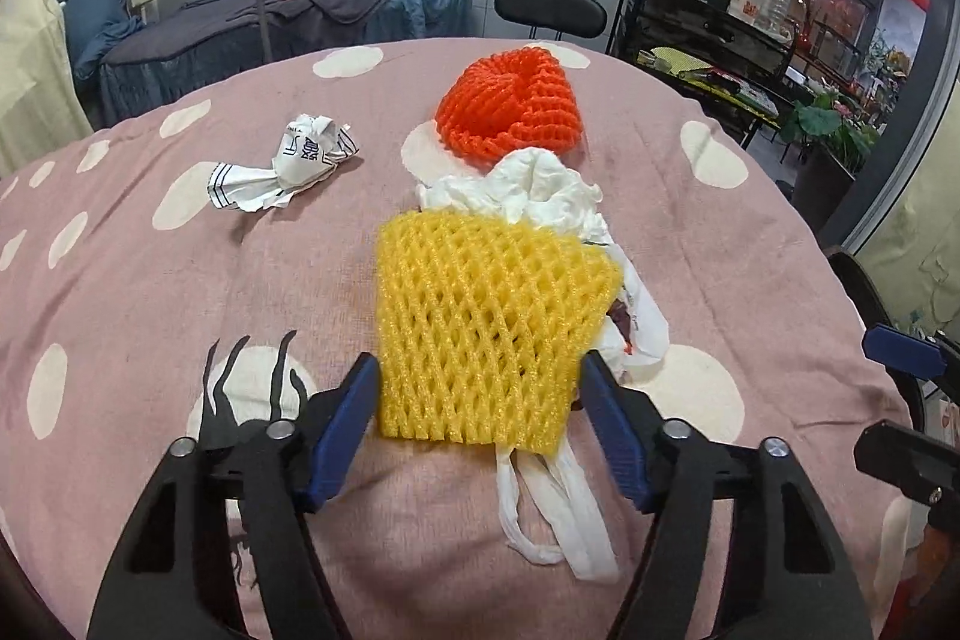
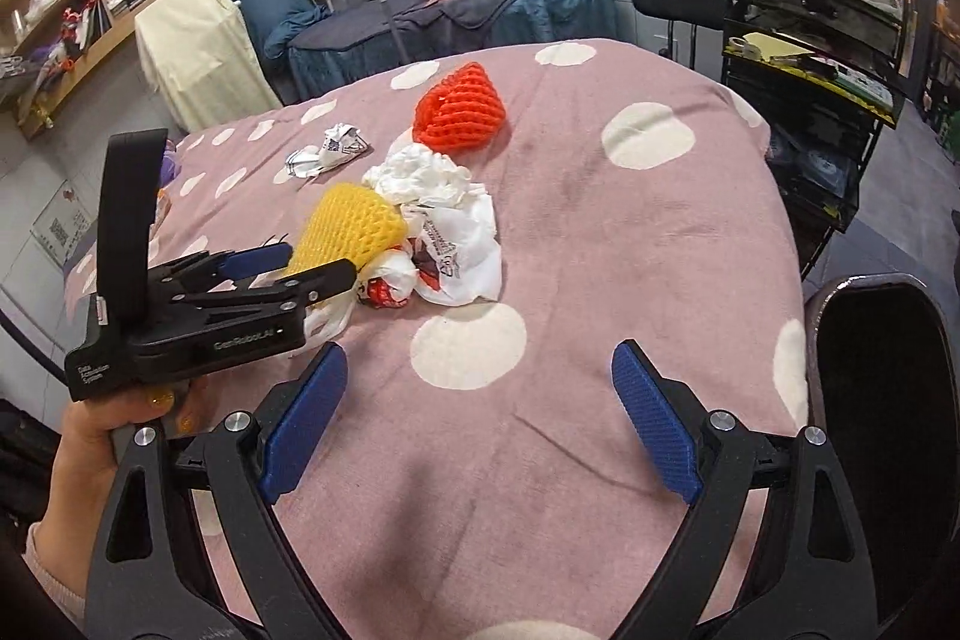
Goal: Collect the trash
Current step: 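Grasp the yellow foam net with the left gripper while the right gripper grasps the white plastic bag, then carry the white plastic bag into the bin and open the right gripper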
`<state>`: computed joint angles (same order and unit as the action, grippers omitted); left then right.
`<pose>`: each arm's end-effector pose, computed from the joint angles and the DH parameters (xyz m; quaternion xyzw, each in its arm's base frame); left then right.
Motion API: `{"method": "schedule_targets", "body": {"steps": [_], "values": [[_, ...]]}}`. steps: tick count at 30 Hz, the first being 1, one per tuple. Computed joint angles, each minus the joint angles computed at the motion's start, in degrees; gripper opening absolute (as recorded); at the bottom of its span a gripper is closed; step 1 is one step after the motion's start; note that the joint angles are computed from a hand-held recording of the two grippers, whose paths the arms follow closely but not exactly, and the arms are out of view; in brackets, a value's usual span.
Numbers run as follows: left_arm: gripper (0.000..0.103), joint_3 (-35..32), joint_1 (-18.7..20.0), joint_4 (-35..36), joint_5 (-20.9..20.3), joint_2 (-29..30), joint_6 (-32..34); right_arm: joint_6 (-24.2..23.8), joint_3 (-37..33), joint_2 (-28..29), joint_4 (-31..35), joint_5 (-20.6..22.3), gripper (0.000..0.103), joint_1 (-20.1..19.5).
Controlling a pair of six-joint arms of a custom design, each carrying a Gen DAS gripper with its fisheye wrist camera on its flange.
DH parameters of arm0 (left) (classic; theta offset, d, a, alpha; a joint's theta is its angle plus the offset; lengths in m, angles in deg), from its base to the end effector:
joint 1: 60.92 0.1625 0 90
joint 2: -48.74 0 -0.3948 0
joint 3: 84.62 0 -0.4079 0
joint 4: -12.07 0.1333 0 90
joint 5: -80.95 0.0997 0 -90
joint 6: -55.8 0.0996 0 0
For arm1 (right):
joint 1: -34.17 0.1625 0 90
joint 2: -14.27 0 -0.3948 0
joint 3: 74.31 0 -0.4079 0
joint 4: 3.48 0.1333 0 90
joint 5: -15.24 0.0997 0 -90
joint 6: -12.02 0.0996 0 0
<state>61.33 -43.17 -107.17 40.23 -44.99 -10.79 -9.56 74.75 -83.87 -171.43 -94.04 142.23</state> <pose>-0.2131 -0.2875 0.1353 0.1269 0.8855 -0.3188 0.3131 0.1986 -0.2853 0.1982 0.2882 -0.9151 0.2253 0.1698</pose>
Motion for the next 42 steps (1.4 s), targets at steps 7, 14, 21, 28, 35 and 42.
{"method": "schedule_targets", "body": {"steps": [7,14,21,28,35,42], "values": [[0.021,2.9,-1.9,3.4,0.7,-7.6,-4.8,0.6,-3.8,8.4,0.2,-0.3,0.089,1.3],[0.02,4.9,-10.4,23.0,1.8,-20.4,-22.5,2.3,-9.9,19.0,1.6,-3.3,0.087,4.0],[0.02,3.5,-15.5,33.9,1.5,-21.4,-31.4,5.0,-15.5,27.5,5.5,-4.3,0.058,4.1],[0.02,4.7,-17.8,34.6,0.3,-22.9,-34.1,5.1,-13.7,26.1,3.6,-3.0,0.021,3.2],[0.02,5.3,-21.3,35.0,-1.3,-22.1,-37.9,3.4,-6.8,14.8,2.2,-1.3,0.021,3.2],[0.02,5.1,-25.1,34.4,-2.9,-19.4,-41.3,1.0,-0.3,4.2,-2.2,-2.3,0.021,3.6]]}}
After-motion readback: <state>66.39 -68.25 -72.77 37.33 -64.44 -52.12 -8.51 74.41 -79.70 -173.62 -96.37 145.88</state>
